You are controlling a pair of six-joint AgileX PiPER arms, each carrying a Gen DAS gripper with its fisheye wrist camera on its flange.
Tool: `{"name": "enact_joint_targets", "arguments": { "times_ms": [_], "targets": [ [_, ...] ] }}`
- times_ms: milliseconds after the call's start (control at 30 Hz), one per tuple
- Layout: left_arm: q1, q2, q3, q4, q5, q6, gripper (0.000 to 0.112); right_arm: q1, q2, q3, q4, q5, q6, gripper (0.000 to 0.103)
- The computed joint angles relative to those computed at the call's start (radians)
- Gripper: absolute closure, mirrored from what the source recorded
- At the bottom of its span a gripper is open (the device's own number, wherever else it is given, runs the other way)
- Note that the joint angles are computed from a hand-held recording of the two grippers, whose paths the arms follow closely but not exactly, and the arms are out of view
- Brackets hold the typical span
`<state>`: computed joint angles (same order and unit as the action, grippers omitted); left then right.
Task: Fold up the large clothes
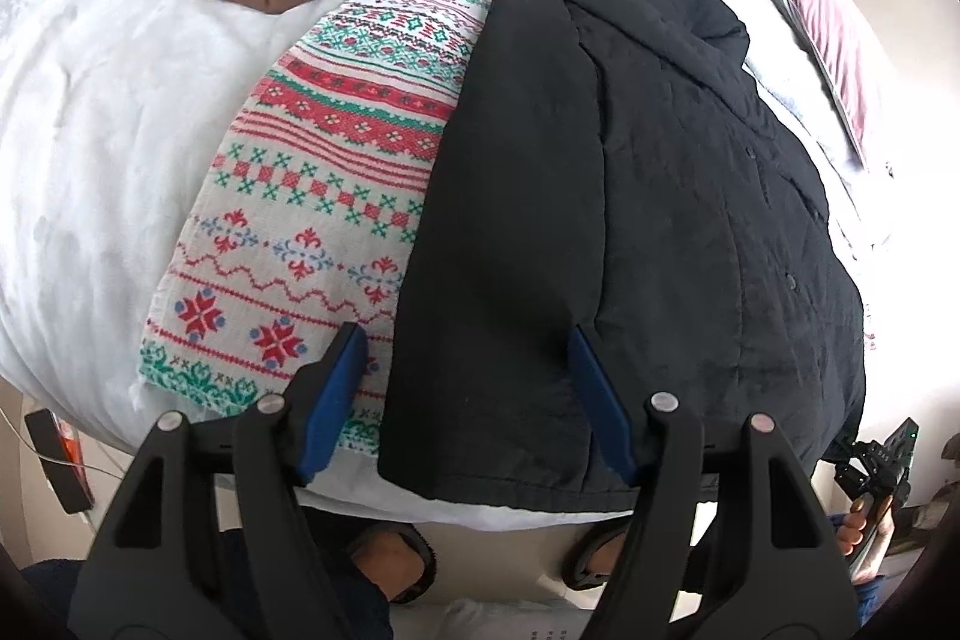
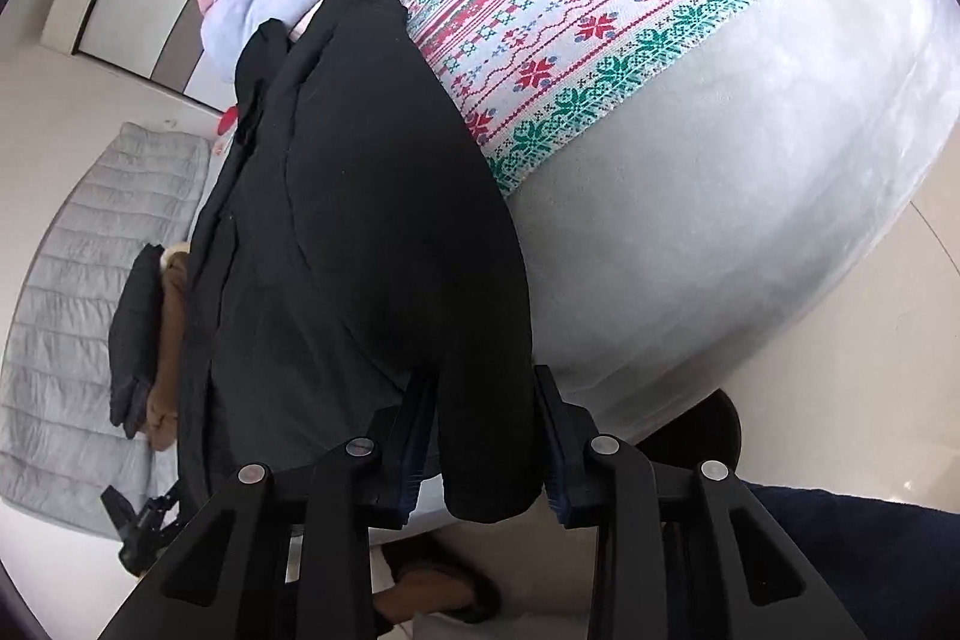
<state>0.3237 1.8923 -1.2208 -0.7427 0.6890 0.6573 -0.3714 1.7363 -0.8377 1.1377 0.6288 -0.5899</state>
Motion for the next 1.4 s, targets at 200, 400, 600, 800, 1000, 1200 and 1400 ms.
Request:
{"name": "enact_joint_targets", "arguments": {
  "times_ms": [200,400,600,800,1000,1200,1400],
  "targets": [
    [0.01,-0.003,0.005,-0.022,0.024,0.02,0.042,0.003,-0.019,0.018,0.049,-0.002,-0.049,0.079],
    [0.03,0.001,-0.007,-0.029,0.046,-0.015,0.047,-0.01,-0.023,0.027,0.087,0.011,-0.091,0.084],
    [0.007,-0.02,0.031,0.015,-0.01,-0.06,0.085,-0.003,-0.067,0.079,0.193,-0.011,-0.168,0.092],
    [-0.001,-0.069,0.081,-0.025,-0.047,-0.052,0.092,-0.021,-0.151,0.175,0.414,-0.003,-0.375,0.092],
    [-0.046,-0.044,0.058,0.052,-0.07,-0.12,0.088,-0.004,-0.108,0.134,0.335,-0.04,-0.273,0.088],
    [-0.036,-0.084,0.035,0.092,-0.05,-0.168,0.105,-0.032,-0.193,0.163,0.437,0.023,-0.384,0.096],
    [-0.005,-0.141,-0.142,0.224,0.116,-0.347,0.106,-0.017,-0.484,0.085,0.382,0.063,-0.163,0.097]
  ]
}}
